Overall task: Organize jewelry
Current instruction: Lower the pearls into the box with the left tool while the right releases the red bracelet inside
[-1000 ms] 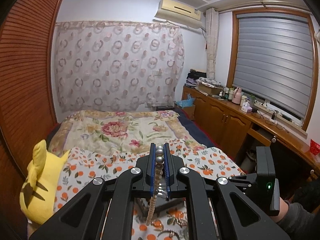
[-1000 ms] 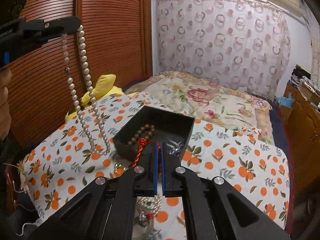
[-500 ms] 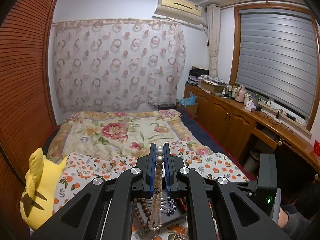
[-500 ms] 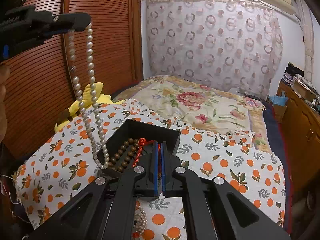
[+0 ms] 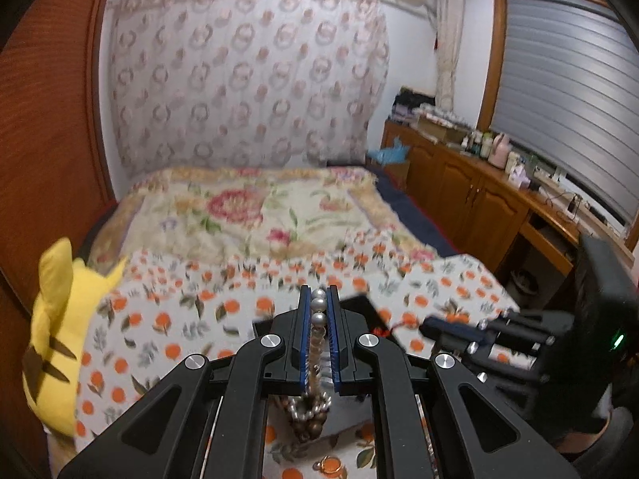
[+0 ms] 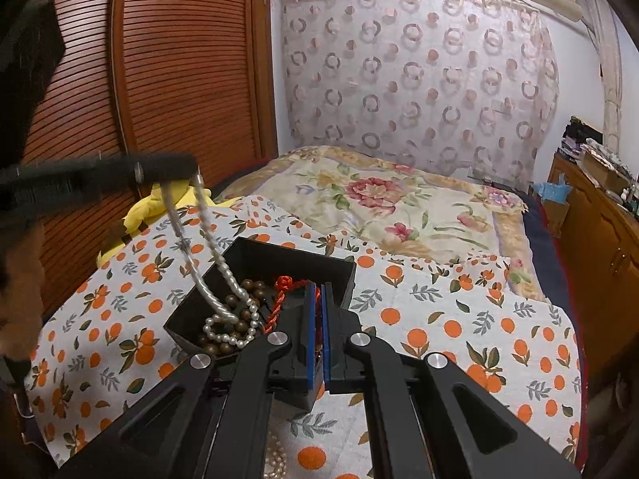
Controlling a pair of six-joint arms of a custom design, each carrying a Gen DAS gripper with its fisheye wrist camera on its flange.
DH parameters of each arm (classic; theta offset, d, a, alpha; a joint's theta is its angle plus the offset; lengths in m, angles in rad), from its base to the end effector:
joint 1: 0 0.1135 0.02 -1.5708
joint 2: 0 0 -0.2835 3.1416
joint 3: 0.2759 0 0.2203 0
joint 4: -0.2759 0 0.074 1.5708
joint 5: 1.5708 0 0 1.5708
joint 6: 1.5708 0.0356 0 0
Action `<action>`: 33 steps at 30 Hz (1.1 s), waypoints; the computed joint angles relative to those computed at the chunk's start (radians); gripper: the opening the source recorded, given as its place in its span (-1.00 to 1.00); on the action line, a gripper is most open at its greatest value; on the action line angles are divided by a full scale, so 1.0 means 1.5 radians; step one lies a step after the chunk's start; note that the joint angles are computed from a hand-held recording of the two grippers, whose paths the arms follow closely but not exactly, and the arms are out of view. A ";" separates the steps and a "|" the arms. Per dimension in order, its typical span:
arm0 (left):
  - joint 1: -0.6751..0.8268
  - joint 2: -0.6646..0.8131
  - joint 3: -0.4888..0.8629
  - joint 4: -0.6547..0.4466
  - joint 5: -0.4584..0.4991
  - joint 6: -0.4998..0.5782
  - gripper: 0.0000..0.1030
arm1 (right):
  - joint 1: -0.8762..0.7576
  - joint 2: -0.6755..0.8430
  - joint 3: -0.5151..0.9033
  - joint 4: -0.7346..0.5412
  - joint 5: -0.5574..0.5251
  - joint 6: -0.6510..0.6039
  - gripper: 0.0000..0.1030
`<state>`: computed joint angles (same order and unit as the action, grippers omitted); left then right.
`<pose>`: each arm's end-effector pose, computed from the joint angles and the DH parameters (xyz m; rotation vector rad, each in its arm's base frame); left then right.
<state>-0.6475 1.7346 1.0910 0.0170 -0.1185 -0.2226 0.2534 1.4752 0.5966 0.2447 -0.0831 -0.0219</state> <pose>0.2900 -0.2140 0.2499 0.4014 2.1787 -0.3574 0.2535 0.0687 0.2060 -0.3494 2.1831 0.2205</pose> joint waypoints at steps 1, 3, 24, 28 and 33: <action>0.000 0.007 -0.008 0.008 0.000 -0.003 -0.87 | 0.000 0.007 0.003 0.003 -0.001 0.002 -0.93; -0.001 0.015 -0.023 0.019 0.003 -0.005 -0.87 | -0.003 0.020 0.006 0.013 -0.003 0.007 -0.93; 0.025 -0.053 -0.251 0.141 -0.003 -0.001 -0.09 | 0.033 0.128 0.042 0.056 0.012 0.038 -0.93; 0.020 -0.060 -0.279 0.152 -0.017 0.002 -0.05 | 0.041 0.138 0.046 0.056 0.018 0.038 -0.93; 0.010 -0.066 -0.302 0.164 -0.026 0.006 0.00 | 0.050 0.154 0.063 0.054 0.036 0.036 -0.93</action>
